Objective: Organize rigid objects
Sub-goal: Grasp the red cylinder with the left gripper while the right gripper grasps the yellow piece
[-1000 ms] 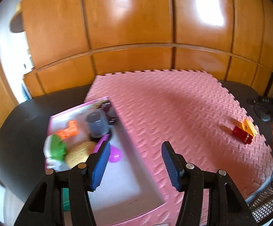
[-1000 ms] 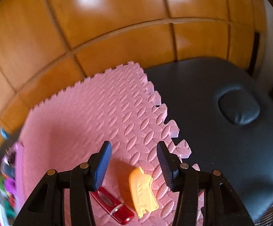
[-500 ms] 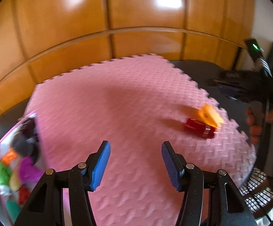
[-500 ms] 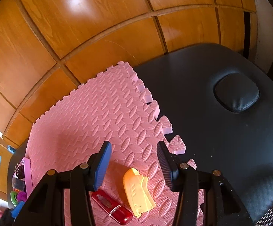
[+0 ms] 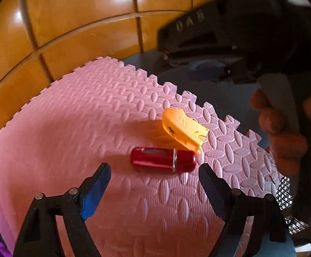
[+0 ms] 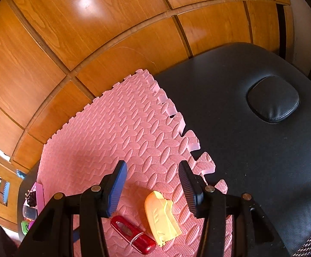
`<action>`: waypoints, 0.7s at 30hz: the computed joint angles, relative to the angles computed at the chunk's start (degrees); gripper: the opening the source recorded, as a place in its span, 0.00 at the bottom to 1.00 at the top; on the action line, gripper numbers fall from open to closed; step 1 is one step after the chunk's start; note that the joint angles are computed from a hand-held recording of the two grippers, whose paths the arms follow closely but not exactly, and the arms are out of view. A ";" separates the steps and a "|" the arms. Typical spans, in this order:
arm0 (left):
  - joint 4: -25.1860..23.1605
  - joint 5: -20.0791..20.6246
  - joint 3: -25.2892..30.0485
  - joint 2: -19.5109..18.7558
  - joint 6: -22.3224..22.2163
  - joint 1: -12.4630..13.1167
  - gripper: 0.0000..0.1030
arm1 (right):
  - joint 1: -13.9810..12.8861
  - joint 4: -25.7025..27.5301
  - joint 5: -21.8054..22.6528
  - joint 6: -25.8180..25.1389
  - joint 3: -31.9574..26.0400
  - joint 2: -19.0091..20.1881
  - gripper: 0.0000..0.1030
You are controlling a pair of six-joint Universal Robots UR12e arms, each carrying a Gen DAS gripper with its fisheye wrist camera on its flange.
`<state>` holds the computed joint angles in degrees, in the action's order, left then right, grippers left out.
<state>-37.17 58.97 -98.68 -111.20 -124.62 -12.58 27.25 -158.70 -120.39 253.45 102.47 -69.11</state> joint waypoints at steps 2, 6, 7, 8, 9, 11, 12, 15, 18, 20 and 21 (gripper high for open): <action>-0.23 0.28 0.32 -0.45 0.62 -0.43 0.82 | -0.09 -0.18 0.40 0.06 0.08 0.00 0.49; -1.61 0.66 1.92 -2.13 -0.34 -1.28 0.74 | -0.14 0.08 0.81 -0.03 -0.03 0.09 0.49; -2.19 0.64 2.19 -2.32 -0.78 -1.28 0.73 | -0.15 0.21 0.91 -0.02 -0.05 0.10 0.49; -1.99 0.07 2.14 -2.38 -1.33 -1.12 0.72 | -0.16 0.36 1.00 0.06 -0.06 0.12 0.49; -2.10 -0.86 1.91 -2.30 -1.48 -0.76 0.72 | -0.19 0.57 1.12 0.08 -0.07 0.10 0.49; -1.46 -1.26 1.34 -2.05 -1.75 -0.24 0.72 | -0.26 0.88 1.47 -0.06 -0.13 0.13 0.49; -0.35 -0.96 0.82 -1.85 -2.51 0.08 0.72 | -0.31 1.22 1.82 -0.21 -0.23 0.16 0.49; 0.88 -0.24 0.16 -1.49 -7.18 1.56 0.72 | -0.47 2.69 3.26 -1.01 -0.71 0.30 0.49; 3.31 1.36 -0.69 -1.08 -11.66 2.80 0.72 | -0.69 5.68 5.33 -2.33 -1.66 0.59 0.49; 4.40 2.08 -1.25 -0.77 -13.47 3.53 0.72 | -0.86 8.49 7.30 -3.23 -2.53 0.94 0.49; 5.27 2.74 -1.67 -0.56 -14.50 3.97 0.72 | -0.87 9.47 8.19 -3.69 -2.88 1.12 0.49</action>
<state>-31.91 61.71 -100.35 -111.76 -139.12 -8.61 26.38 -149.23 -112.21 249.76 99.59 -67.98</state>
